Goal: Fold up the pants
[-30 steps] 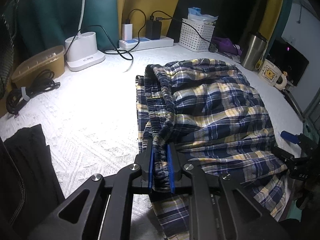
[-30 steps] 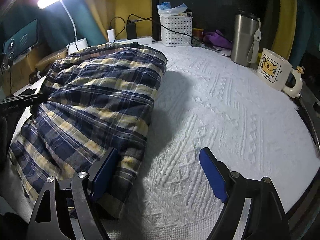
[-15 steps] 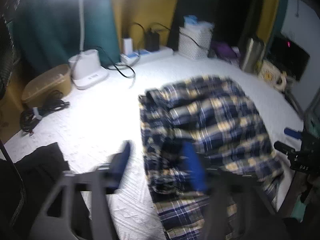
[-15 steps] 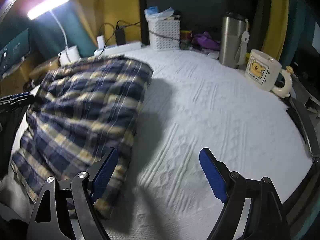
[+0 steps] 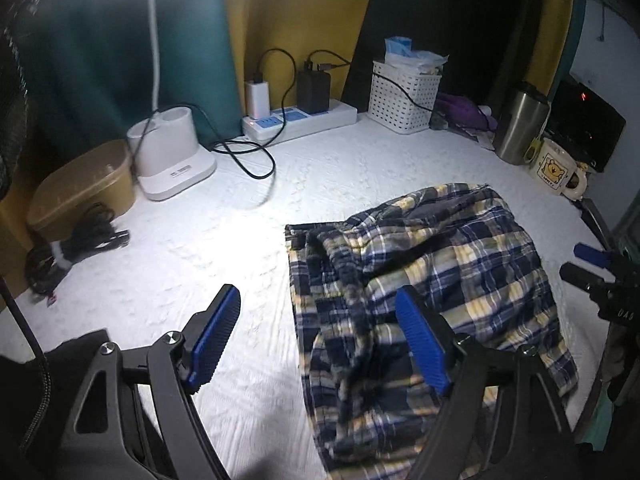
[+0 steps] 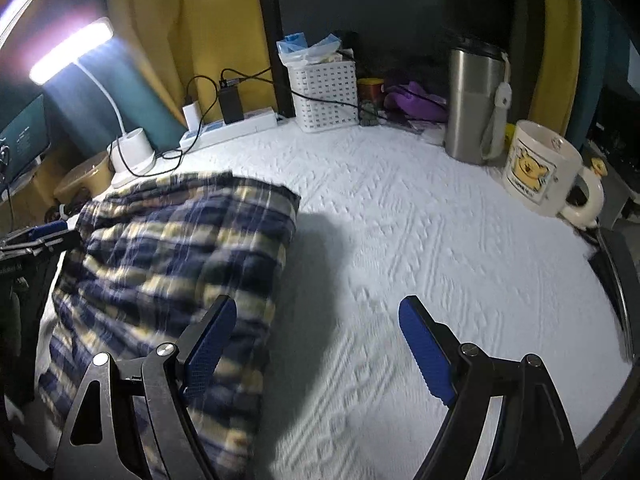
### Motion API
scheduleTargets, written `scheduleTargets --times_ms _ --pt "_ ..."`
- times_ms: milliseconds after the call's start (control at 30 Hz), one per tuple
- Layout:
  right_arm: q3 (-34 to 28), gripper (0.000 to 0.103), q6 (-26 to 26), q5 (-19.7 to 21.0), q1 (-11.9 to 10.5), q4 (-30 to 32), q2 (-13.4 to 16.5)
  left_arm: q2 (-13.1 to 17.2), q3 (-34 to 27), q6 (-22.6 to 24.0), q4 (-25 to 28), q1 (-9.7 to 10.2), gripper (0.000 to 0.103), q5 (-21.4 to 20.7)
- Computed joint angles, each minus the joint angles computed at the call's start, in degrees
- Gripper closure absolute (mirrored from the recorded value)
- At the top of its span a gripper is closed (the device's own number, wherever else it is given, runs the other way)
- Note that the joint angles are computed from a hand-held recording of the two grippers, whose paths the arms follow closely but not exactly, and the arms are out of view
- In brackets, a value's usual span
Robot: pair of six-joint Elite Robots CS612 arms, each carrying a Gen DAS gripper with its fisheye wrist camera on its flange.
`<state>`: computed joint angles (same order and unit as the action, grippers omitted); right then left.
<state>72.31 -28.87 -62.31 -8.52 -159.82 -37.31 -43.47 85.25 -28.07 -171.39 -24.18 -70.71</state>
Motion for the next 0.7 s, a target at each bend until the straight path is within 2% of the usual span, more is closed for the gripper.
scheduleTargets --times_ms 133,267,333,500,700 --pt "-3.46 0.018 -0.47 0.61 0.54 2.82 1.79 1.18 -1.27 1.64 -1.21 0.18 0.023 1.67" --pt "-6.63 0.019 -0.69 -0.28 1.51 4.62 3.58 2.23 -2.81 2.59 -0.29 0.94 0.023 -0.48" --pt "-8.23 0.027 -0.77 -0.06 1.9 5.62 4.42 2.69 -3.47 2.19 0.43 1.36 0.023 -1.42" --pt "-12.36 0.031 -1.24 -1.3 2.91 8.39 6.59 3.72 -4.39 0.74 0.93 2.37 0.023 -3.4" --pt "-15.61 0.031 -1.36 -3.28 3.61 11.34 8.37 4.85 -5.54 -0.4 2.44 3.28 0.023 -4.48"
